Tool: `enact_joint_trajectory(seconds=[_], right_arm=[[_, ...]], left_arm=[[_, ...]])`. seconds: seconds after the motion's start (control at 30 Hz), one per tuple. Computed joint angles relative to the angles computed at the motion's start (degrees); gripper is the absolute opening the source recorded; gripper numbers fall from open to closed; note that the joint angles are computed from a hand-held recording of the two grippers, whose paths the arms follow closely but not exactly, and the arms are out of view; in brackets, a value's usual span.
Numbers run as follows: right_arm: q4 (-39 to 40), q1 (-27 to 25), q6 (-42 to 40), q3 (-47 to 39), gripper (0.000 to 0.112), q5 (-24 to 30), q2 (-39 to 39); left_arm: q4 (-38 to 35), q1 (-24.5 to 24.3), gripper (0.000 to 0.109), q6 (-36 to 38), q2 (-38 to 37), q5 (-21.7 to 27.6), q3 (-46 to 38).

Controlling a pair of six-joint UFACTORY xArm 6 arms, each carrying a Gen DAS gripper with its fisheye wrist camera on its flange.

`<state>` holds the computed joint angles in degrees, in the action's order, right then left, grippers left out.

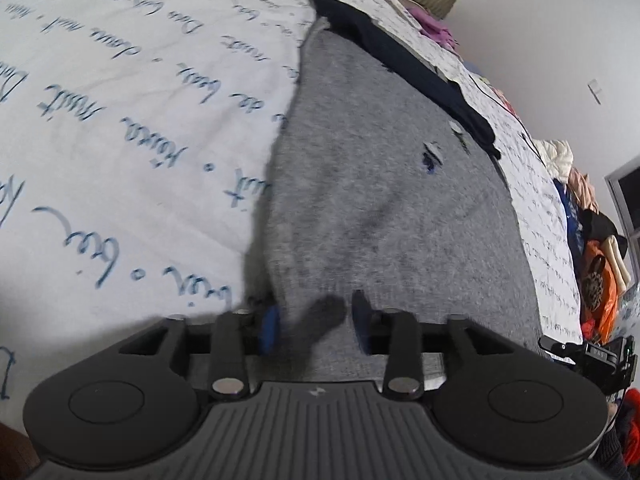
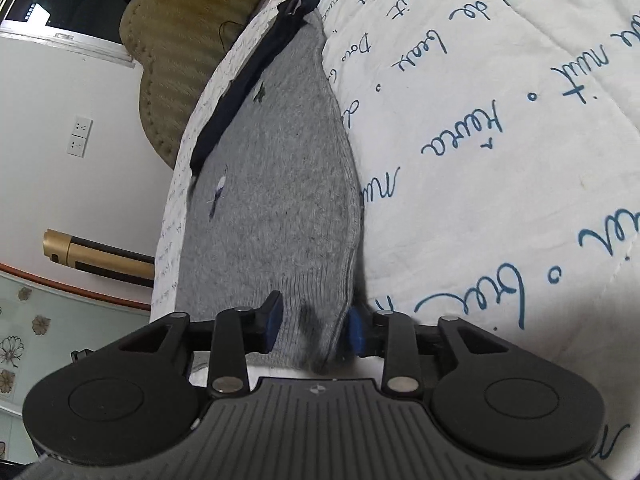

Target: Fold small clothes

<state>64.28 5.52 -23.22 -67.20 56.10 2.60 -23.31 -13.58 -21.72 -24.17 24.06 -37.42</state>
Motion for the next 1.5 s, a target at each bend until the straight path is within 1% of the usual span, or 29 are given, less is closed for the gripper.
enact_joint_trajectory(seconds=[0.03,0.07,0.17,0.2,0.23,0.27,0.3,0.37,0.4,0.43,0.53,0.7,0.77,0.8,0.83,0.9,1.07,1.23,1.37,1.5], right_arm=[[-0.1,0.2,0.1,-0.2,0.042,-0.3,0.2],[0.2,0.5,0.1,-0.4,0.042,-0.6,0.5],[0.3,1.3,-0.8,-0.2,0.04,-1.8,0.6],[-0.3,1.8,-1.0,-0.2,0.037,-2.7,0.4],[-1.6,2.1,-1.0,-0.2,0.029,-3.2,0.3],[-2.9,2.4,-0.7,-0.3,0.021,-3.2,0.4],[-3.5,2.3,-0.7,-0.3,0.02,-2.8,0.5],[-2.9,2.2,-1.2,0.2,0.016,-2.6,0.3],[-2.8,2.3,-1.3,0.4,0.015,-2.9,0.2],[-2.6,2.4,-1.4,0.7,0.015,-3.2,0.0],[-2.7,2.4,-1.8,1.0,0.015,-3.3,-0.2],[-2.1,2.1,-2.0,0.9,0.014,-2.8,-0.1],[-1.6,2.0,-2.3,1.0,0.014,-2.6,-0.1],[-1.1,1.8,-2.5,1.0,0.012,-2.3,0.0],[0.0,1.5,-2.8,1.2,0.008,-1.6,0.0],[1.7,1.3,-2.9,1.4,0.009,-1.2,0.0],[3.8,1.4,-3.2,1.9,0.01,-0.9,-0.7],[7.0,1.0,-3.7,1.9,0.01,-0.3,-1.2],[9.5,0.8,-3.8,0.4,0.01,0.1,-0.5],[13.2,0.9,-3.8,-3.0,0.01,0.3,2.0]], left_arm=[[0.0,-0.3,0.057,0.2,0.1,-0.1,-0.2],[1.4,-0.6,0.058,-0.8,0.4,-0.1,-0.5],[9.0,-1.5,0.058,-5.5,1.0,0.6,-1.4],[10.7,-1.8,0.056,-6.5,1.0,0.8,-1.5],[12.1,-1.8,0.05,-7.4,1.1,1.2,-1.7],[13.7,-1.8,0.047,-8.4,1.1,1.9,-1.9],[14.9,-1.7,0.041,-9.1,1.0,2.4,-2.0],[14.8,-1.3,0.037,-9.9,0.7,2.5,-1.6],[15.1,-1.1,0.031,-10.3,0.5,2.7,-1.5],[15.5,-1.0,0.028,-10.7,0.3,2.9,-1.3],[16.4,-0.9,0.022,-11.7,-0.2,3.0,-0.9],[17.1,-0.9,0.021,-12.1,-0.4,2.8,-0.6],[17.5,-0.9,0.017,-12.6,-0.5,2.9,-0.5],[17.4,-0.8,0.011,-12.6,-0.6,2.9,-0.4],[16.1,-0.5,0.007,-12.1,-0.7,2.7,-0.1],[11.3,-0.1,0.006,-9.5,-1.2,2.3,0.4],[8.0,0.3,0.006,-7.9,-2.1,2.4,0.8],[0.1,1.2,0.006,-2.3,-2.5,2.1,0.4],[-5.2,2.1,0.006,1.9,-2.2,0.9,-1.2],[-9.4,2.9,0.006,6.2,0.2,-1.4,-5.0]])
